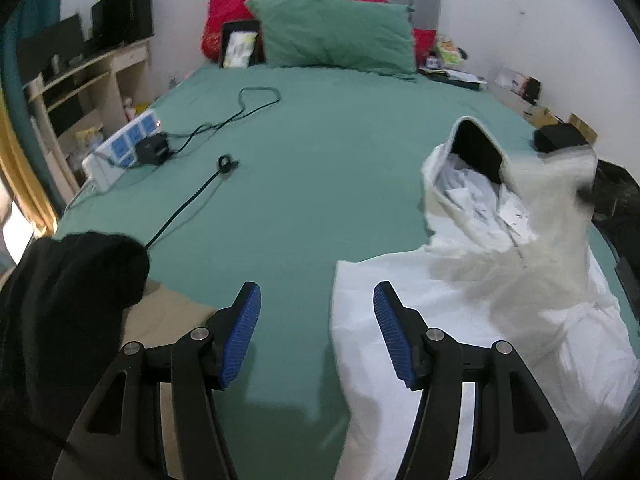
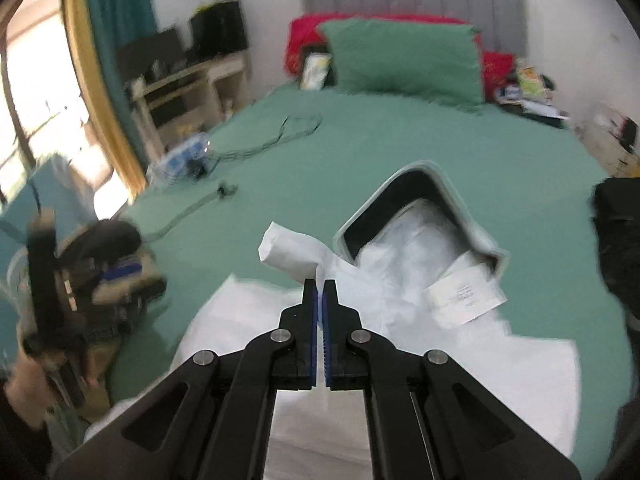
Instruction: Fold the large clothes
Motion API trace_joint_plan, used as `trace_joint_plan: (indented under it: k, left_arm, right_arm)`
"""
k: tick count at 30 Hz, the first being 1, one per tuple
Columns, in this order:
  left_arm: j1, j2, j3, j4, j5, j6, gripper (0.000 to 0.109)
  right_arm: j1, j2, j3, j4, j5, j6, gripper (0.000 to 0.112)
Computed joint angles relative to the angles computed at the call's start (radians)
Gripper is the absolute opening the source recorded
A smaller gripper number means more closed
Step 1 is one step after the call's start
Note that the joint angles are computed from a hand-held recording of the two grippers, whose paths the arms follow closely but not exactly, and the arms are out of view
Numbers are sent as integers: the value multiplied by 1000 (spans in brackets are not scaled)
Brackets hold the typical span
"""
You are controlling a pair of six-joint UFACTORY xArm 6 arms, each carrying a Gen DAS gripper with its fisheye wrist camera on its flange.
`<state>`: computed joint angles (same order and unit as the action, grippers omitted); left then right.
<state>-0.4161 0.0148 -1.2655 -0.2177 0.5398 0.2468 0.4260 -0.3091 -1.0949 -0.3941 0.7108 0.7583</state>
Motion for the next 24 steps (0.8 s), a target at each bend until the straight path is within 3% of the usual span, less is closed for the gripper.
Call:
trace_joint_plan:
  k: [8,10,12,14,15,16,17,18,21,24]
  left_arm:
    - [29,66,-61,-118,98,-23,62]
    - [23,79,-73,-147,110,-16,62]
    - [10,89,-80,-169,119,-8,62]
    - [-6,99,-88,-195,129,10,62]
    - [-18,102,-90,-194,128,14,62]
    - [-27,100,-87,-198,126,19,62]
    - [-37,98,-83,-204,122,31,62]
    - [-48,95,-76,-201,118,39,62]
    - [-84,89,-59,-203,109,71,62]
    - [-118,94,-44,-166,135,77,62]
  right_arm:
    - [44,120,82,77,-118,-22,2]
    - [46,128,111,151,-175,-57,3]
    - [49,143,136,321,-223,-183,5]
    - [55,142,166,506,-251,-326,11]
    - [57,132,180,558,-262,-359,22]
    - [58,108,205,625,-272,-407,41]
    - [59,75,235,666,-283,-437,51]
    - [60,45,259,680,-290,-446,61]
    - [36,-107,352,614,-262,-406,61]
    - [-33,-282,429,447,-148,-285,61]
